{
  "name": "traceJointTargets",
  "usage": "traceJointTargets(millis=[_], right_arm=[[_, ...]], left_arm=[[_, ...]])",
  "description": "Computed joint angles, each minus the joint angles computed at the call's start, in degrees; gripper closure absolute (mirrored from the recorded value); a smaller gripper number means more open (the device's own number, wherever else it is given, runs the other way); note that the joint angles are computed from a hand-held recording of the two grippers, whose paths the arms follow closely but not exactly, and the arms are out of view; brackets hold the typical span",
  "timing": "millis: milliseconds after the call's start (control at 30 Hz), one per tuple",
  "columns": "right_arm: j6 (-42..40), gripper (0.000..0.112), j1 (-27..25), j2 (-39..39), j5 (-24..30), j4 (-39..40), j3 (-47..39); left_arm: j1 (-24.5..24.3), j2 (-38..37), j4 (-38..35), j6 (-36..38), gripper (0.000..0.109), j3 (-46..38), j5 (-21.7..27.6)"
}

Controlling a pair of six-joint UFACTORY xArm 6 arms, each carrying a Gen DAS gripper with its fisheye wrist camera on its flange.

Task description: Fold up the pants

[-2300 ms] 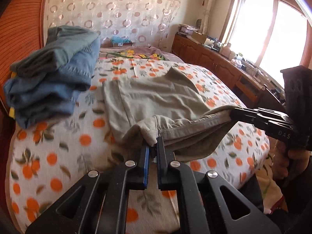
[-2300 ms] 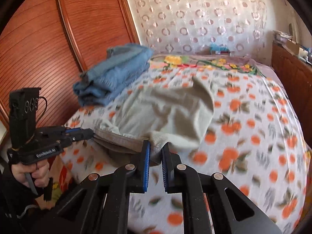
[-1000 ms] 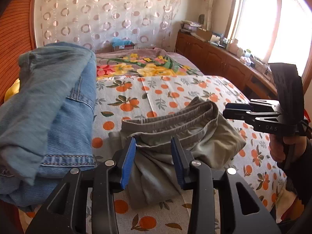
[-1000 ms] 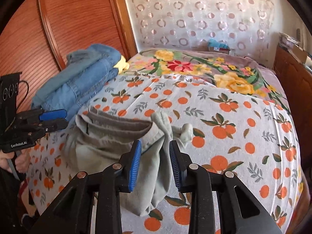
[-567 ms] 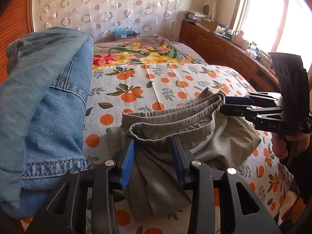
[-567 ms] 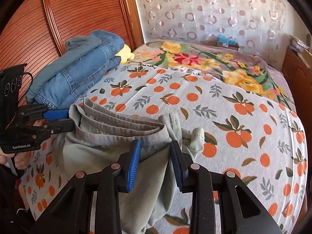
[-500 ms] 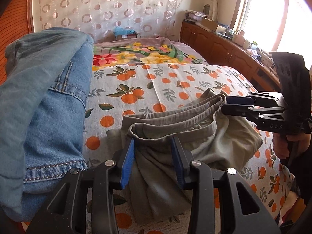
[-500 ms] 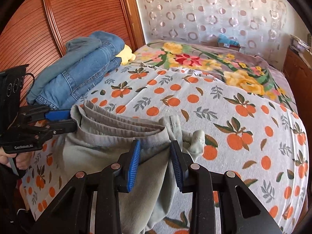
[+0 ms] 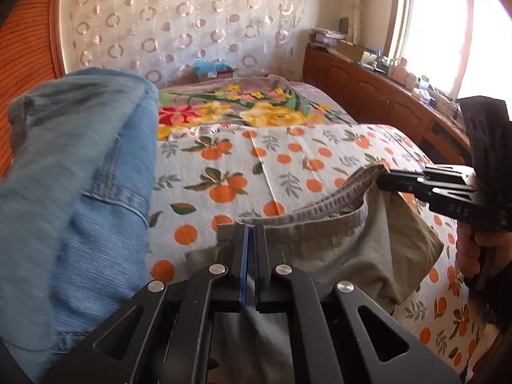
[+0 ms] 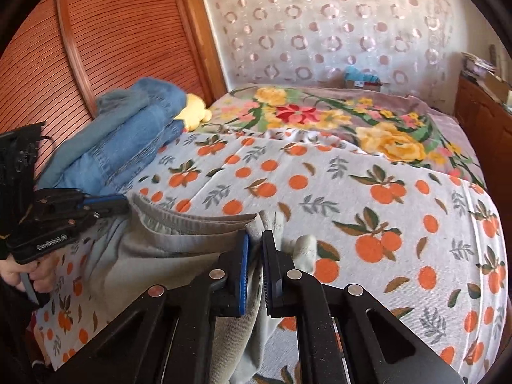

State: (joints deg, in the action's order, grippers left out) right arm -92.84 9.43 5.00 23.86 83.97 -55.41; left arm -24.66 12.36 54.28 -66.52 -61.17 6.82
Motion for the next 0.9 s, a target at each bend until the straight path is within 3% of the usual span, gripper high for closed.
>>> traceJointTargets(millis=[100,200,267,333,400,533,900], right_arm=[[2.46,0.100,1.09,0.25,-2.82,-1.92,0.05],[5.62,0.095,1.05,-1.46,-2.22,-4.46,1.44],[5.60,0.094,0.81,-3.68,-2.21,-4.89,3.37],[4.70,0.090,0.58,-6.06,-2.22,-4.71,5.72],[4.16,0.083,0.41,-8.36,-2.53,-4.89,8.12],[3.19,0.074,-0.47,-13.67,-1.52,-5.84,13.80],[5.01,0.071,-1.65,-18.98,1.29,-10.75,20.45]], left_arm=[[-0.15,-1.23,-0.04,-0.26,0.103,0.88,0.15],[-0.55,-2.72,-3.43,2.24,0.091,2.96,-0.68],[-0.66,-3.90,-3.02,1.59,0.079,4.48,-1.71],[-0.57,-5.00,1.60,-2.91,0.060,5.62,-2.63],[-0.65,-6.10,5.17,-6.59,0.059,6.87,-3.30],[-1.76,-8.09,4.18,-6.45,0.059,10.00,-3.18],[-4.13,-10.43,-3.48,0.55,0.059,16.23,-0.47]])
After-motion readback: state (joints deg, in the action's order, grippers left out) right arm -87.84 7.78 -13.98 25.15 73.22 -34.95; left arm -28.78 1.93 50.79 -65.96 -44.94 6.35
